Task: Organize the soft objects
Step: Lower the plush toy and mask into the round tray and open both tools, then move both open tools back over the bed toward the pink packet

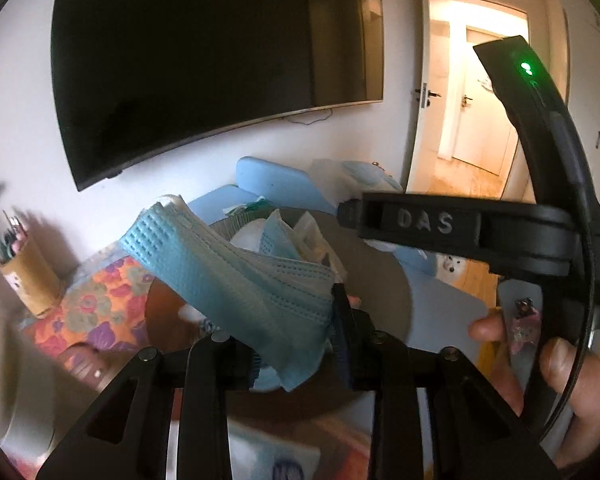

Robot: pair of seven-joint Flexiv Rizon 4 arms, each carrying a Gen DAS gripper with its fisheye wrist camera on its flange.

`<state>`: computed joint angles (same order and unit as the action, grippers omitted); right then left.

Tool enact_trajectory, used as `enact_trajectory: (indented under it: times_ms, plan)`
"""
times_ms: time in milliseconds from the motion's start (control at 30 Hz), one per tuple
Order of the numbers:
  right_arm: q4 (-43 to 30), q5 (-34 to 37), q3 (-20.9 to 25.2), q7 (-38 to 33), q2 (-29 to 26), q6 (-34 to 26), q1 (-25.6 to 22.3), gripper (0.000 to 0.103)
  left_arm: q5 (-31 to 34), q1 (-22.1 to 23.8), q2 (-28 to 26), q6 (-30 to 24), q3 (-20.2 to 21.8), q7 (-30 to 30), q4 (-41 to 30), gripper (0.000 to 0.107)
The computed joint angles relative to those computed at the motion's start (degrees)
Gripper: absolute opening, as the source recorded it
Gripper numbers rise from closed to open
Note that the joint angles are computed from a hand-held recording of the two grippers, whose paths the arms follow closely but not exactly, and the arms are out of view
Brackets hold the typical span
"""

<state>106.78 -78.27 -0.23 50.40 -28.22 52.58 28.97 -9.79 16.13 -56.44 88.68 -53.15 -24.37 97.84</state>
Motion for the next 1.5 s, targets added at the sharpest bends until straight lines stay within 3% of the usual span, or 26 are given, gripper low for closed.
enact_trajectory:
  times_ms: [33,133,167,200,233,300,433,533,600,700,800,967,1033,1100,1167,1233,1300,1400,1500]
  plan:
    - [-0.6,-0.3,-0.4,-0.2,-0.6,1.3,-0.7,0.063,-0.2,-0.7,-0.2,-0.6,0.6,-0.1,-0.8,0.035]
    - [-2.5,-1.0,-1.4,-1.2,-3.0,8.7,-3.8,0.068,0.4,-1.9,-0.8,0.6,1.5,0.2,-1.1,0.063]
    - [-3.2,1.4,-1.0,-4.0,-4.1,11.5,-5.0,0.068,0.6,-1.6,-1.2,-1.0,0.9,0.9,-1.4,0.079]
    - [-3.5,3.8,-0.7,-6.7,-4.9,14.0,-5.8,0.068,0.6,-0.5,-1.6,-1.9,-0.2,1.9,-0.7,0.083]
    - [-3.3,6.3,-0.1,-9.1,-5.5,17.1,-6.7,0.068,0.5,0.3,-1.5,-2.3,-0.8,2.6,0.1,0.084]
    - [-1.4,3.7,-2.6,-5.3,-4.9,21.0,-5.7,0.068,-0.4,1.1,-0.4,-4.7,-0.5,3.1,1.3,0.084]
    - [3.2,2.1,-4.3,-0.7,-2.4,23.4,-4.4,0.072,-4.3,2.0,2.0,-11.2,0.9,4.0,2.4,0.084]
    - [6.7,1.1,-3.9,2.3,0.5,21.3,-3.1,0.073,-7.0,3.3,2.9,-12.7,0.7,5.2,4.1,0.084]
    - [7.9,-2.3,-3.3,5.2,2.2,19.8,-3.1,0.084,-8.6,4.7,3.7,-12.8,-0.2,6.3,5.9,0.084]
    - [8.1,0.1,-0.3,2.5,3.3,15.0,-2.9,0.086,-10.8,7.3,4.3,-12.9,-2.3,8.8,8.5,0.084]
    - [8.5,1.8,1.4,1.1,4.2,12.1,-2.1,0.086,-12.5,11.5,5.6,-13.2,-5.4,11.5,12.4,0.084]
    - [8.1,-1.5,3.0,1.4,3.6,11.7,0.0,0.09,-11.7,22.2,3.8,-12.2,-13.6,15.1,19.3,0.084]
    - [7.2,3.0,4.8,-4.1,2.1,8.8,1.8,0.091,-10.3,25.9,3.8,-13.9,-15.1,14.7,20.7,0.086]
    - [7.5,4.0,4.7,-4.2,1.5,8.8,3.3,0.091,-9.1,29.4,1.9,-12.3,-17.4,14.5,22.3,0.086]
    - [8.0,-3.3,2.6,2.2,1.7,11.2,4.5,0.091,-8.6,32.2,1.1,-13.6,-18.8,13.0,22.4,0.086]
    - [7.6,-5.0,3.2,3.0,2.5,8.6,5.1,0.091,-7.6,34.9,0.2,-14.2,-20.0,12.0,22.3,0.086]
    - [6.1,-8.6,3.6,3.5,2.4,10.2,4.6,0.091,-6.4,37.8,-1.1,-13.7,-21.0,11.5,22.2,0.087]
    - [0.5,-9.8,4.7,-3.6,-0.9,13.5,4.9,0.091,-5.0,40.1,-1.3,-10.9,-19.8,8.8,21.0,0.088]
    - [-8.8,-9.0,3.8,-13.1,-7.5,18.9,7.1,0.091,-4.7,40.7,-0.3,-8.1,-16.7,4.4,17.7,0.088]
